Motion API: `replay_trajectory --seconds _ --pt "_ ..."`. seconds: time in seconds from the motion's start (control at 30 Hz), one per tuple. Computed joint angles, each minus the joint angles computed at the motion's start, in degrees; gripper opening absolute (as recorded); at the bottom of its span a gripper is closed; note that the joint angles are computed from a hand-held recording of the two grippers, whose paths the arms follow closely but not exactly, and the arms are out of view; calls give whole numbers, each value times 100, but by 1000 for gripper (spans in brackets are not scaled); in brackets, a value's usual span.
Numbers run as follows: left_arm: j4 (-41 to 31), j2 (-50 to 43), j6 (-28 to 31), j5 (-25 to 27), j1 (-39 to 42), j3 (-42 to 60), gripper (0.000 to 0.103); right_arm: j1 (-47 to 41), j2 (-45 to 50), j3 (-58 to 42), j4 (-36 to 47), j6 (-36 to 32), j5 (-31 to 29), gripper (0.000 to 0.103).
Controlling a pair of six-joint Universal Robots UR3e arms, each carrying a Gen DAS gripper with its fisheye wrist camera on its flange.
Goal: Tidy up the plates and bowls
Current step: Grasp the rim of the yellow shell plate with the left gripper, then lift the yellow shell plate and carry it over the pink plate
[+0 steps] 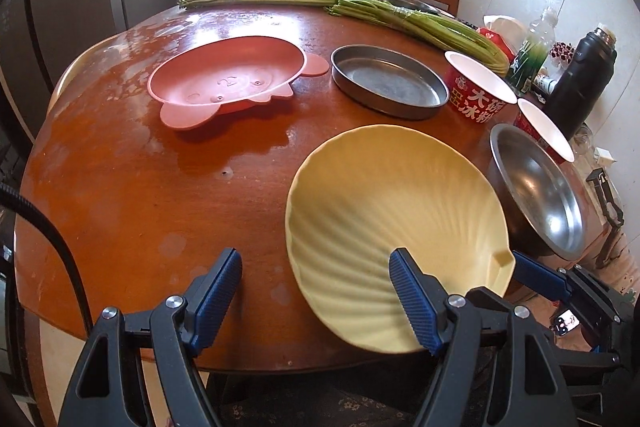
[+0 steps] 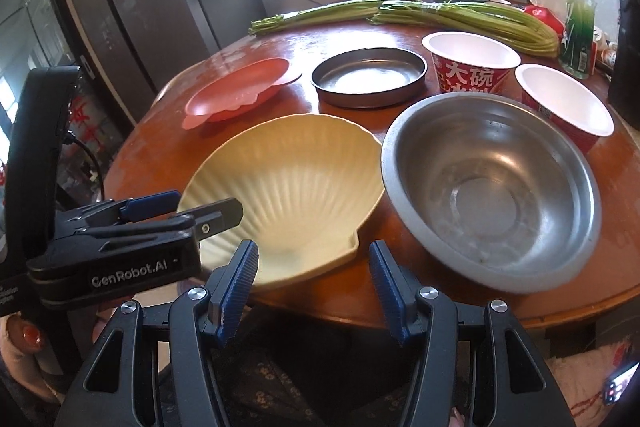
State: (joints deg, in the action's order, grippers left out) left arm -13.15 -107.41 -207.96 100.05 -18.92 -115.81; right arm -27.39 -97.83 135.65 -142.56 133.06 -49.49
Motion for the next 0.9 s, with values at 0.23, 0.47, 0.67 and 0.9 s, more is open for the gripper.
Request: replay_trajectory --seconds 0.23,0.47,0.67,0.9 --pt "213 -147 184 -172 121 67 68 312 387 -119 -459 235 -161 59" --pt "293 -236 350 -353 213 169 49 587 608 -169 -918 444 -341 59" --pt "349 -172 399 -414 306 64 47 799 755 -270 -1110 657 -481 58" --pt "431 87 430 -394 404 -265 47 1037 839 -301 -1310 782 -579 58"
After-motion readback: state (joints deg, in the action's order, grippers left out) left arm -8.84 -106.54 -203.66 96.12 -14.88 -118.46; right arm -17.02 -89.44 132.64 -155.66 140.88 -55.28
